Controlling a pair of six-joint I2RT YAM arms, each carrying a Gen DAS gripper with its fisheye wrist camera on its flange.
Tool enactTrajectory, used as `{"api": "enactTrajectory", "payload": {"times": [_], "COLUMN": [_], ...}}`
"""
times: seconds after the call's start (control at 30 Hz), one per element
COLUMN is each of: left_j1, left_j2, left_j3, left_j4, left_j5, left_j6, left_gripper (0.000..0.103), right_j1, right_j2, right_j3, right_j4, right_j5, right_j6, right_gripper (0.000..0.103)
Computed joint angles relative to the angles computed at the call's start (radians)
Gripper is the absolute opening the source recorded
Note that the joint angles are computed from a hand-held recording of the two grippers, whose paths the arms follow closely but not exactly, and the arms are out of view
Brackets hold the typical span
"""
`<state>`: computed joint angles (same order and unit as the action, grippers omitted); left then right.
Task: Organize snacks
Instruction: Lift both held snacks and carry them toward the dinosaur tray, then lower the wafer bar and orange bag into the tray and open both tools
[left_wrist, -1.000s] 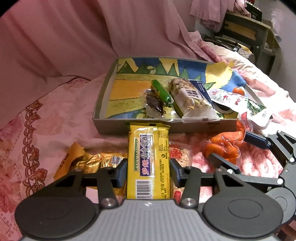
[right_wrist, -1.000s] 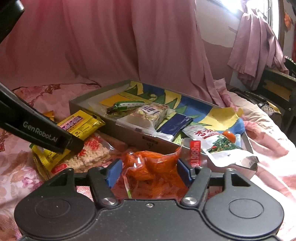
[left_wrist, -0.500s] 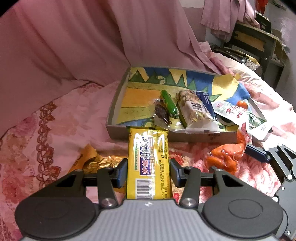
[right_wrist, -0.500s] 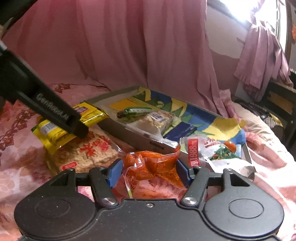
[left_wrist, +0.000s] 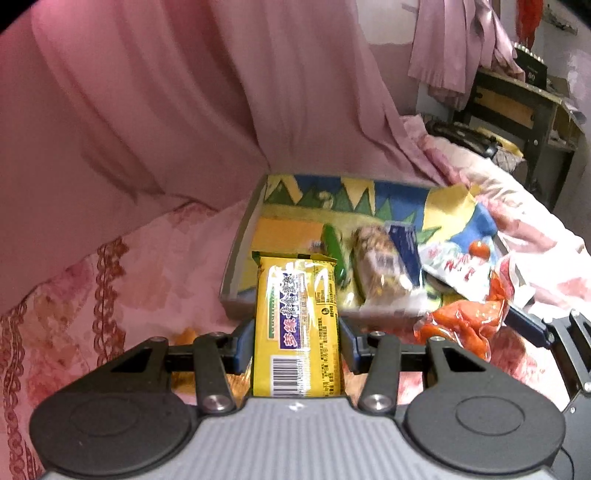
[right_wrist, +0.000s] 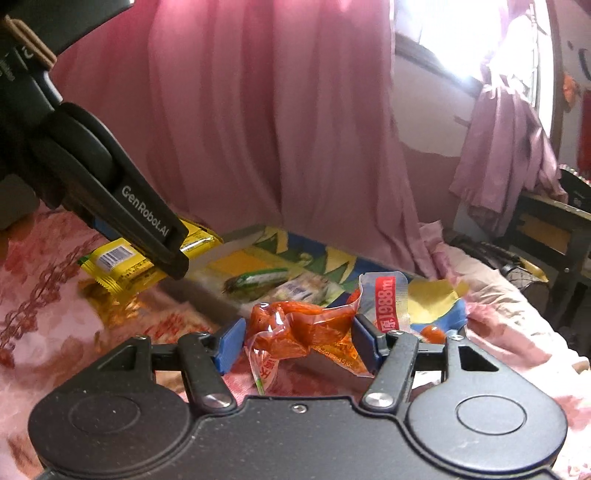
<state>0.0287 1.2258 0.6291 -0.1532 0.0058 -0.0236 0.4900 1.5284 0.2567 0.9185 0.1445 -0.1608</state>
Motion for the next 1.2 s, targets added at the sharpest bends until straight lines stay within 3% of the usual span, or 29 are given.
{"api": "enactTrajectory", "payload": {"times": [0.27,0.67,1.2], "left_j1": [-0.074,-0.136,-0.116], "left_j2": [0.146,0.416,0.555], "left_j3": [0.107,0.276,0.313], "left_j4": [0.081,0.196,0.268], "left_j5": [-0.038,-0.078,-0.070], "left_j6": [-0.073,-0.121,-0.135], "left_gripper": [0.051,0.051,0.051], "right_j1": [-0.090,-0.224,-0.209], "right_j2": [0.013,0.250,0.376], "right_j3": [0.026,0.188,0.303], "right_j4": [0.059,0.125,0.090], "right_j5": [-0.040,-0.088,-0.104], "right_j6": [0.012,-0.019,-0.047], "right_gripper": [0.065,0.065,0.066]}}
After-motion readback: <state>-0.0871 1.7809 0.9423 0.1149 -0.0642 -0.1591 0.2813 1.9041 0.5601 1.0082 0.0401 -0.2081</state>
